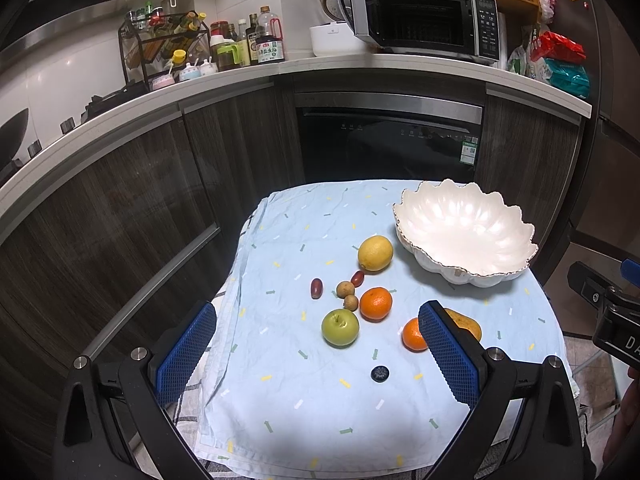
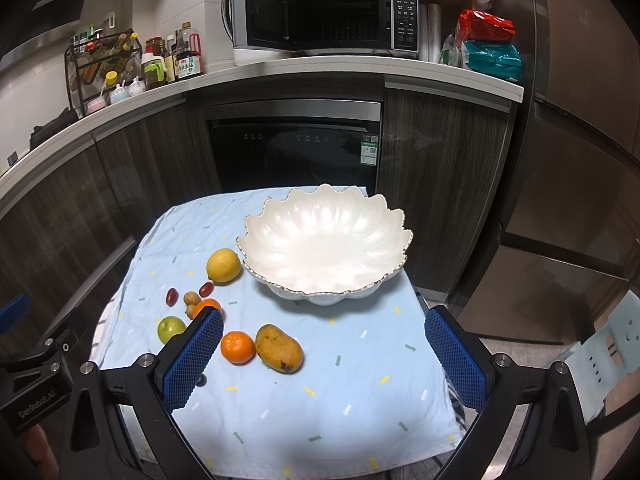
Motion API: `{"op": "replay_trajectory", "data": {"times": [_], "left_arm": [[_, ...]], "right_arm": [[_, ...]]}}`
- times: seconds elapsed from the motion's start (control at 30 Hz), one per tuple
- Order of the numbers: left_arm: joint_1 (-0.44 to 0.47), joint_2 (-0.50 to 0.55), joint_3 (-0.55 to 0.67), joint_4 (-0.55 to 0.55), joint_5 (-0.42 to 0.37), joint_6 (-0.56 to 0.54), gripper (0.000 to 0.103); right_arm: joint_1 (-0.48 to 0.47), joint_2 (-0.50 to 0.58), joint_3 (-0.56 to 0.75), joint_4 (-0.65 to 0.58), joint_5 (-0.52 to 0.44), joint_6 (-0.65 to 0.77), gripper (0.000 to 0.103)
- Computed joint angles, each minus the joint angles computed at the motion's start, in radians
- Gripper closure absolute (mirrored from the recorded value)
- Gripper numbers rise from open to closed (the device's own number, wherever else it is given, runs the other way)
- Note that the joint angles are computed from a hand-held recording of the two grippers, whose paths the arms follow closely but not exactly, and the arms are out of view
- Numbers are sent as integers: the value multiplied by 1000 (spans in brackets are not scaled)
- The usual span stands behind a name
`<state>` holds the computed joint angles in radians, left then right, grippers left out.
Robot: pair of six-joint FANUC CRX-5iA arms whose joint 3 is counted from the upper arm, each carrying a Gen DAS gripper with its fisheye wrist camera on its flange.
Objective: Organize fruits
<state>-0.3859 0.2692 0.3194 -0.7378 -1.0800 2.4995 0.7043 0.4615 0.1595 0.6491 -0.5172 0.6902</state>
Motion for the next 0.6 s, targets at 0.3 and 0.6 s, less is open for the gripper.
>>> {"op": "replay_trajectory", "data": {"times": [0.3,0.6], "left_arm": [[2,2,2,4,-1,-4,0],[11,10,2,15,14,-19,0]], "right_arm": [[-1,2,5,-11,-5,11,1],[0,19,33,-43,-22,42,1]]}}
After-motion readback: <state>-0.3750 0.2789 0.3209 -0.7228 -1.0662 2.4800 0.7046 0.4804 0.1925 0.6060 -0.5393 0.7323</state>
